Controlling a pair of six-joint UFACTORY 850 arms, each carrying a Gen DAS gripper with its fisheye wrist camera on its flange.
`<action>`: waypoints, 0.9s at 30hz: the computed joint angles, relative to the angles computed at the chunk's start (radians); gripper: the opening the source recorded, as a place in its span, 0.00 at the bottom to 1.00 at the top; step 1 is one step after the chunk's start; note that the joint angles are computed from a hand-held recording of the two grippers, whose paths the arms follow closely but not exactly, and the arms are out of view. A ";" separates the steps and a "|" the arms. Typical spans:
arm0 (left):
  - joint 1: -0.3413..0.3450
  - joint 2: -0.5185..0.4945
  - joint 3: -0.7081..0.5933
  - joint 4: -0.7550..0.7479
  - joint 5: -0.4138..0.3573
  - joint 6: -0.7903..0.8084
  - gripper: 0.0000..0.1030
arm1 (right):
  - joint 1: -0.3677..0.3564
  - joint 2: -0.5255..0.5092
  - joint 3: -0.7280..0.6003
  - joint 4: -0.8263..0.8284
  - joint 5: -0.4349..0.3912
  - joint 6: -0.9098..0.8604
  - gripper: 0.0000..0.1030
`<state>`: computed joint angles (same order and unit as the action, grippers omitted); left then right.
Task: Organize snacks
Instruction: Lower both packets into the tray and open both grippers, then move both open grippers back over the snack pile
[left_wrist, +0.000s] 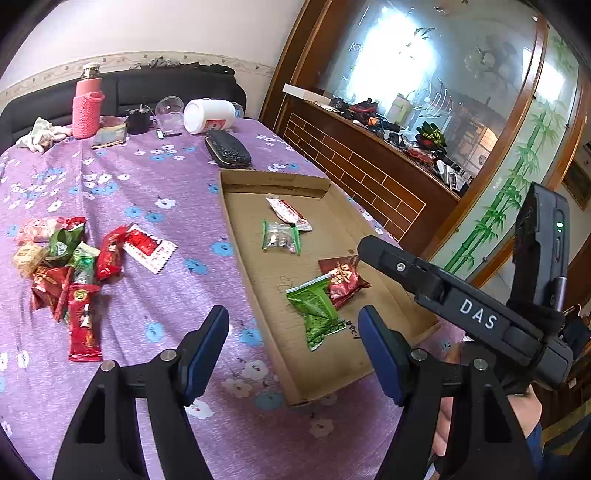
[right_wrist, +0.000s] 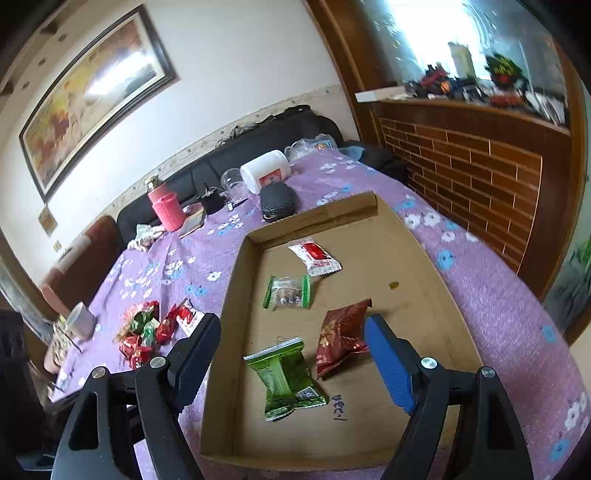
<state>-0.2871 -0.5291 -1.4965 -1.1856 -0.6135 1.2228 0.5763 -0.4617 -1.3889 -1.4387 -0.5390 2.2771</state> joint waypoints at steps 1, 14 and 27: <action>0.003 0.001 0.001 0.000 0.000 0.001 0.70 | 0.005 -0.003 -0.008 0.013 -0.010 -0.024 0.81; 0.088 0.011 -0.005 0.027 0.036 -0.019 0.70 | 0.029 -0.052 -0.107 0.080 0.028 -0.141 0.81; 0.214 -0.075 -0.087 0.152 0.044 -0.230 0.70 | 0.043 -0.159 -0.260 0.251 0.149 -0.370 0.81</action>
<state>-0.0734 -0.6043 -1.5830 -1.0332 -0.5692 0.9923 0.6197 -0.6204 -1.6488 -1.1880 -0.3898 1.9068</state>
